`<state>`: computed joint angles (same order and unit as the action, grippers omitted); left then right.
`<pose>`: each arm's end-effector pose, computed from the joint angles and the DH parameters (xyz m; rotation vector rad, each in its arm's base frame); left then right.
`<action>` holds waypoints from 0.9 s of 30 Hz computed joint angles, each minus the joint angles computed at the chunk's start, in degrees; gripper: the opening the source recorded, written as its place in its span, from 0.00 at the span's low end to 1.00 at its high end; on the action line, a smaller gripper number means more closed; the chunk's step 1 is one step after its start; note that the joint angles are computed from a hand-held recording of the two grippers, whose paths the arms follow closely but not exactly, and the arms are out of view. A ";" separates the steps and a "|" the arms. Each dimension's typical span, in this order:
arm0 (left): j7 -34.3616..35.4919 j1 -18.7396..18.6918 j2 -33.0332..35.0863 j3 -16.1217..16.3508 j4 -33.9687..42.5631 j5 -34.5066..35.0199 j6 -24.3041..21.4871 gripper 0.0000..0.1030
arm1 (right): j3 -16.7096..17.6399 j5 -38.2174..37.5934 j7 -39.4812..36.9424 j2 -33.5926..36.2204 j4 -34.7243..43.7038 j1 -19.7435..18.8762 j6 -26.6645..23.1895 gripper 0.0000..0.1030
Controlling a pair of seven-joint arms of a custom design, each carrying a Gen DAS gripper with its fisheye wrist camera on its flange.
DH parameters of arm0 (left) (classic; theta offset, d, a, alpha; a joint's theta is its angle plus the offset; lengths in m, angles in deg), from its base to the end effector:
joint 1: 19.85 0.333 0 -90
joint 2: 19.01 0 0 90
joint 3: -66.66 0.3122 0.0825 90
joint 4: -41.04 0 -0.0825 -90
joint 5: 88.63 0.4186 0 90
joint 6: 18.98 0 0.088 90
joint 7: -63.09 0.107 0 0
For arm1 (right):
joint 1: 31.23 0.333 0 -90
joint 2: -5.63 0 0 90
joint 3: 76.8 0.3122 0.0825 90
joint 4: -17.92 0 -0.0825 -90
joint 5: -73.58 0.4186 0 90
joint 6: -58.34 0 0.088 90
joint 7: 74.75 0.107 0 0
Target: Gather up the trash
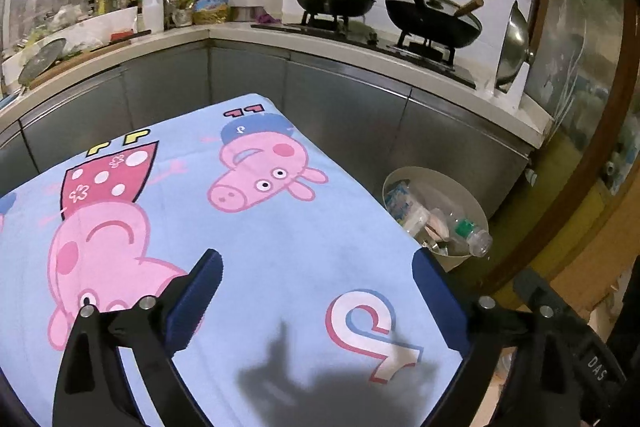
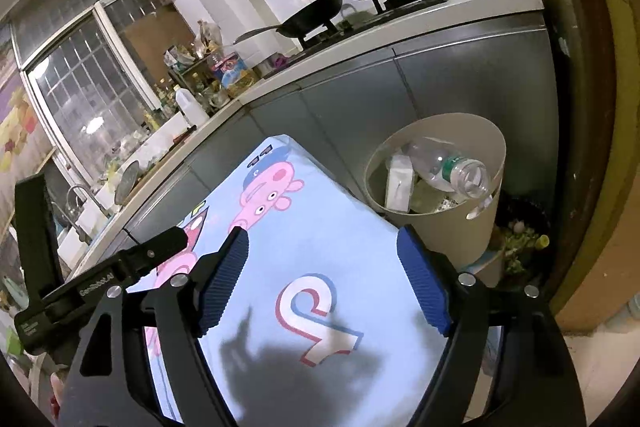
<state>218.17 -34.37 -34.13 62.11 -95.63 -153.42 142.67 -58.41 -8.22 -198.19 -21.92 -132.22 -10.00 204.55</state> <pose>0.5052 -0.1282 0.4581 -1.3154 2.2215 -1.1785 0.3371 0.2912 0.4072 -0.8641 1.9089 -0.6629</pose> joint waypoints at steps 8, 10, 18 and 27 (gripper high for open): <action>-0.76 -0.18 -1.88 0.23 -1.67 0.91 0.96 0.96 | 0.85 2.27 -1.17 -0.62 0.09 0.57 -2.15 0.81; -1.78 -0.10 -2.28 0.22 -2.03 2.41 0.64 0.96 | 0.95 2.65 -1.14 -1.07 -0.15 0.68 -2.46 0.82; -3.92 -1.14 -3.37 0.56 -3.53 6.67 3.17 0.96 | 0.93 9.77 -4.26 -0.37 0.33 0.83 -4.52 0.94; -9.15 -0.52 -3.08 1.16 -3.27 10.69 5.03 0.96 | 1.16 10.12 -4.76 1.25 1.56 0.28 -4.25 0.94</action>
